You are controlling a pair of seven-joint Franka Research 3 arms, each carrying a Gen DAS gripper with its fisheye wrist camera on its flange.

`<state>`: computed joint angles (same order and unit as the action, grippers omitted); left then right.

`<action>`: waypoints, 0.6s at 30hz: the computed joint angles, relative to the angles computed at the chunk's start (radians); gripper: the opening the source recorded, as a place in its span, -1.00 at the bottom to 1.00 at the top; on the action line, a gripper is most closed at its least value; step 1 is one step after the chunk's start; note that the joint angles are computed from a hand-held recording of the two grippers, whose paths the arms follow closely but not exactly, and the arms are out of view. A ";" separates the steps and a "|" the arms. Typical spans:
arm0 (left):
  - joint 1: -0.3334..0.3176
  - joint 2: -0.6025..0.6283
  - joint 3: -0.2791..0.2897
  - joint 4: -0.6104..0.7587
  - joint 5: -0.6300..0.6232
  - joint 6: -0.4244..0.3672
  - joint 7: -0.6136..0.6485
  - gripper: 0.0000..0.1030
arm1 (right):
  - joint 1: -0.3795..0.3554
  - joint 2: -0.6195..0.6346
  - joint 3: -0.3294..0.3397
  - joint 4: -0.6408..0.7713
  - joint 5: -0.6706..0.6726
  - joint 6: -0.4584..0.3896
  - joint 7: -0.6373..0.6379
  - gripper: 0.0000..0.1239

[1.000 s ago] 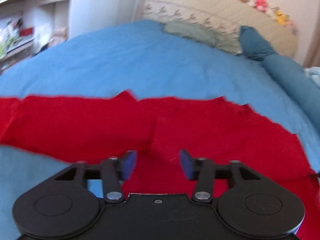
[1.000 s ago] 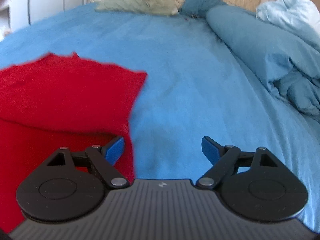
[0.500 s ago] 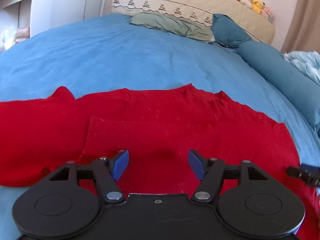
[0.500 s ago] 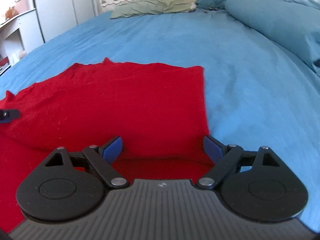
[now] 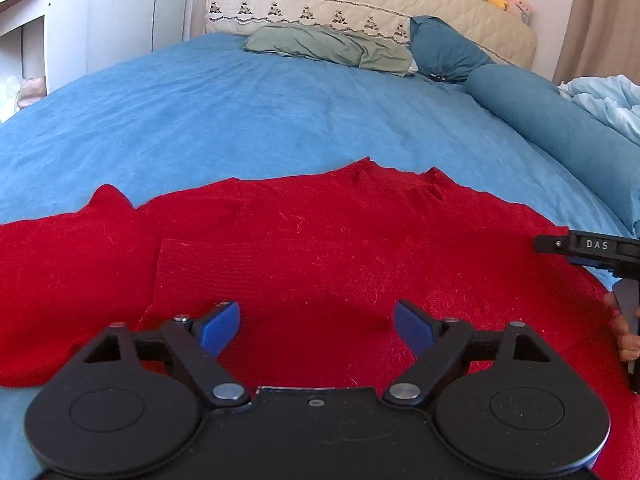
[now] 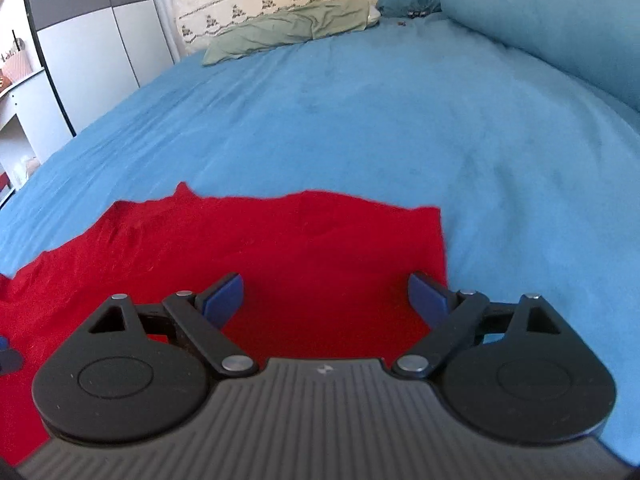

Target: Fold small clothes

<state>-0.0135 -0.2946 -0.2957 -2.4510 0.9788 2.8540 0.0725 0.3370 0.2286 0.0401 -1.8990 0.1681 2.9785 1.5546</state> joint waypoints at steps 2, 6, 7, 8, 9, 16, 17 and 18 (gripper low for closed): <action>-0.008 -0.010 0.004 -0.001 -0.020 -0.008 0.009 0.71 | 0.027 -0.017 -0.028 -0.005 -0.062 -0.017 0.025 0.66; -0.028 -0.079 -0.001 -0.014 -0.076 -0.050 0.036 0.71 | -0.045 -0.128 0.072 -0.093 0.121 0.038 -0.135 0.66; -0.031 -0.117 -0.009 -0.025 -0.082 -0.068 0.039 0.71 | -0.051 -0.158 0.086 -0.106 0.175 0.034 -0.183 0.66; -0.037 -0.148 -0.012 -0.033 -0.097 -0.089 0.053 0.71 | -0.051 -0.193 0.094 -0.120 0.233 0.017 -0.234 0.66; -0.051 -0.190 -0.010 -0.046 -0.120 -0.110 0.077 0.71 | -0.044 -0.223 0.090 -0.124 0.264 -0.014 -0.264 0.66; -0.103 -0.507 0.034 -0.187 -0.299 -0.180 0.211 0.97 | -0.009 -0.415 0.072 -0.187 0.209 -0.165 -0.177 0.66; -0.107 -0.558 0.044 -0.209 -0.323 -0.205 0.230 0.97 | -0.008 -0.432 0.077 -0.199 0.189 -0.166 -0.164 0.66; -0.103 -0.596 0.047 -0.222 -0.342 -0.230 0.246 0.97 | -0.012 -0.448 0.087 -0.211 0.161 -0.167 -0.141 0.66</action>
<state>-0.1162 -0.8903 -0.2491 -2.6729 0.6363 2.6239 0.3184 0.3247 -0.2195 0.1272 -2.1097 0.3290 2.8114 1.4141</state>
